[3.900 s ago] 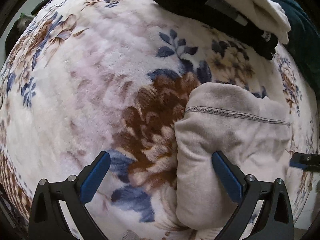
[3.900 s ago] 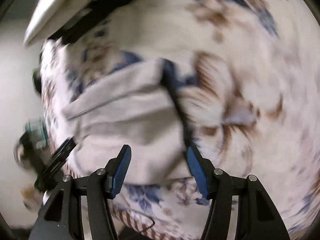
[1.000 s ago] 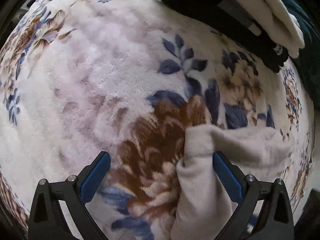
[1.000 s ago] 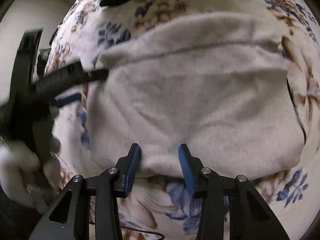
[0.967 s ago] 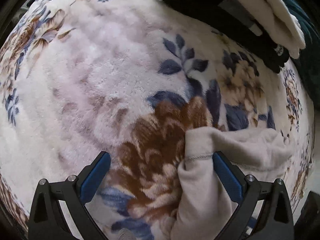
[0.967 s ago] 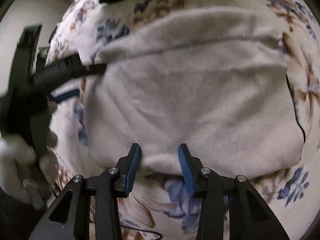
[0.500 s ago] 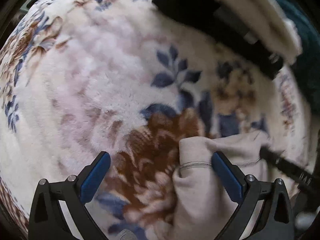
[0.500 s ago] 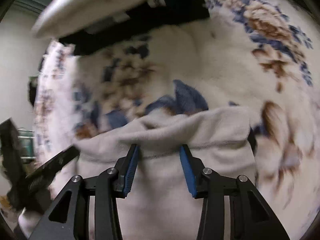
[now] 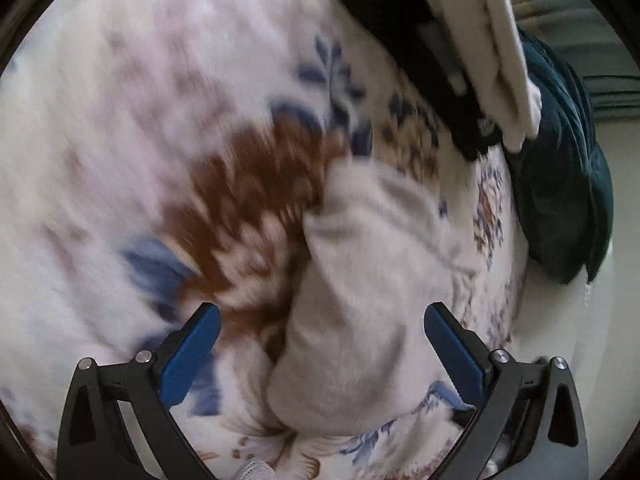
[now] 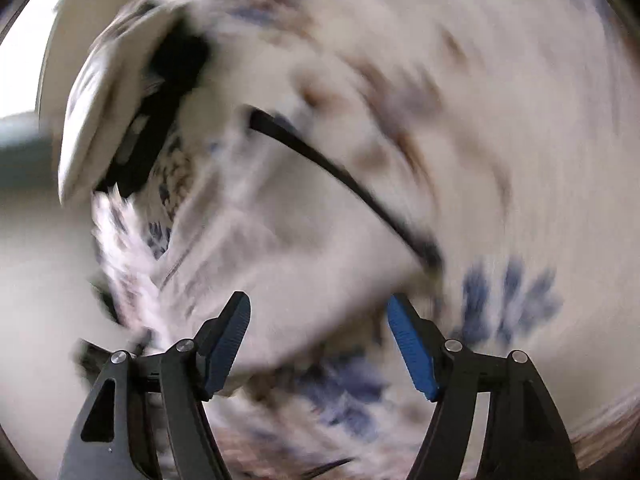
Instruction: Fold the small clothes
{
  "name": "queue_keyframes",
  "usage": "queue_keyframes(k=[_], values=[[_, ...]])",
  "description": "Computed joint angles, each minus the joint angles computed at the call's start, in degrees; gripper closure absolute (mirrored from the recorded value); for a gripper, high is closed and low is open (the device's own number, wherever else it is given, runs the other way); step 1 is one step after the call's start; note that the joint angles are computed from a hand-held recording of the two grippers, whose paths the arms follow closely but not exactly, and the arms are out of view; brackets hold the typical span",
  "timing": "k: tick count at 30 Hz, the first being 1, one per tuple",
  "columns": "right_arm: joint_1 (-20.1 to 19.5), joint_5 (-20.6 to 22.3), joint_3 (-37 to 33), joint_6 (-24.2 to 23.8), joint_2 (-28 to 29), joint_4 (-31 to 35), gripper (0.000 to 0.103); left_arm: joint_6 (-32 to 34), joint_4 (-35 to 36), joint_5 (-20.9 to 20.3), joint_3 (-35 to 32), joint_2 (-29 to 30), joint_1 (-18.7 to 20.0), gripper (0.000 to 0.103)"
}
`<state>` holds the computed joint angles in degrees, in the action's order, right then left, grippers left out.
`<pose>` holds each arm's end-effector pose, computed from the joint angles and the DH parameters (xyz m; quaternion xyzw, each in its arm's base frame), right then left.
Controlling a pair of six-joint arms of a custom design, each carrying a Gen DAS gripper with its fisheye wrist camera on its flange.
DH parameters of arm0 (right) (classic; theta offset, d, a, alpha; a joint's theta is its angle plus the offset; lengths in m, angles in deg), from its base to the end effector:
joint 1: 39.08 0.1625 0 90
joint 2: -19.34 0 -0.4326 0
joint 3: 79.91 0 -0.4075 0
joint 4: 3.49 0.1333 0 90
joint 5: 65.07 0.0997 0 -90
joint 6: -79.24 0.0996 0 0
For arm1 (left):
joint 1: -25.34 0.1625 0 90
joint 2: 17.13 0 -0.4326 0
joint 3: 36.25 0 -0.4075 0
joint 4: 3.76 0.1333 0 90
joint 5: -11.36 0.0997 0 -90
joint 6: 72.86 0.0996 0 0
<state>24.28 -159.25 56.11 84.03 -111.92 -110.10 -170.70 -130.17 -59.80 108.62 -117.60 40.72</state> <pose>0.0056 -0.2699 0.3771 -0.2729 -0.9558 0.0944 0.0552 -0.2436 -0.2386 0.1956 -0.1869 0.9663 -0.1584 0.0793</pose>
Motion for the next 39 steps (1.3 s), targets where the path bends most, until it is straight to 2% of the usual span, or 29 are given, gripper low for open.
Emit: queue_keyframes(k=[2, 3, 5, 7, 8, 9, 10, 11, 12, 13, 14, 17, 21, 23, 29, 31, 34, 37, 39], values=[[-11.3, 8.3, 3.8, -3.8, -3.9, 1.3, 0.030, 2.3, -3.8, -0.9, 0.2, 2.7, 1.5, 0.000], [-14.1, 10.4, 5.2, -5.0, -4.8, 0.5, 0.030, 2.9, -4.7, -0.8, 0.3, 3.1, 1.7, 0.000], [-20.6, 17.7, 8.0, -8.3, -7.0, -0.6, 0.027, 4.3, -6.2, 0.2, -0.2, 4.9, 3.0, 0.000], [-23.4, 22.8, 9.8, -10.1, -8.2, -2.3, 0.027, 4.9, -8.5, 1.3, -0.5, 7.1, 3.2, 0.000], [-23.3, 23.8, 10.3, -10.6, -7.9, -3.5, 0.027, 5.9, -8.3, 1.3, -1.1, 8.3, 3.8, 0.000], [-22.4, 23.7, 11.0, -10.1, -7.2, -5.7, 0.027, 6.3, -8.3, 2.0, -1.4, 8.8, 3.6, 0.004], [-21.9, 24.6, 12.0, -9.1, -6.4, -8.2, 0.027, 6.6, -8.8, 2.9, -1.2, 8.9, 3.2, 0.019], [-22.5, 26.0, 12.3, -9.2, -6.8, -8.4, 0.033, 7.5, -9.1, 3.7, -1.1, 8.7, 2.8, 0.036], [-22.5, 26.7, 12.5, -8.8, -6.5, -9.1, 0.043, 9.1, -10.4, 4.0, -1.6, 9.9, 3.3, 0.058], [-22.7, 28.0, 13.0, -8.6, -6.4, -9.7, 0.082, 9.6, -10.4, 4.1, -1.9, 10.1, 3.6, 0.062], [-22.8, 27.9, 12.8, -8.3, -6.2, -9.5, 0.091, 10.2, -10.8, 4.6, -2.2, 10.4, 3.6, 0.064], [-22.8, 28.7, 13.0, -7.4, -7.5, -10.0, 0.092, 11.8, -9.4, 4.8, -3.4, 10.2, 3.6, 0.068], [-18.9, 28.8, 11.8, -4.8, -9.5, -9.8, 0.092, 13.6, -7.5, 5.2, -5.2, 8.8, 3.5, 0.069], [-14.9, 28.6, 10.5, -2.1, -9.3, -10.6, 0.093, 15.3, -5.8, 6.0, -7.3, 8.4, 3.5, 0.070], [3.8, 24.7, 4.8, 9.4, -2.4, -19.6, 0.093, 22.6, -0.4, 9.0, -17.8, 9.0, 4.5, 0.070], [11.2, 22.7, 1.8, 14.2, 2.2, -24.7, 0.093, 26.0, 0.3, 9.8, -22.1, 10.1, 5.4, 0.070], [19.9, 20.5, -3.2, 20.5, 10.5, -33.2, 0.093, 35.1, 1.5, 11.3, -32.0, 14.4, 8.4, 0.070], [25.4, 18.9, -8.3, 23.1, 19.8, -42.0, 0.093, 44.8, 0.8, 12.1, -40.2, 19.6, 12.6, 0.070], [27.2, 18.0, -11.6, 23.4, 26.4, -47.3, 0.093, 50.9, 1.0, 12.0, -46.0, 23.5, 16.6, 0.070]])
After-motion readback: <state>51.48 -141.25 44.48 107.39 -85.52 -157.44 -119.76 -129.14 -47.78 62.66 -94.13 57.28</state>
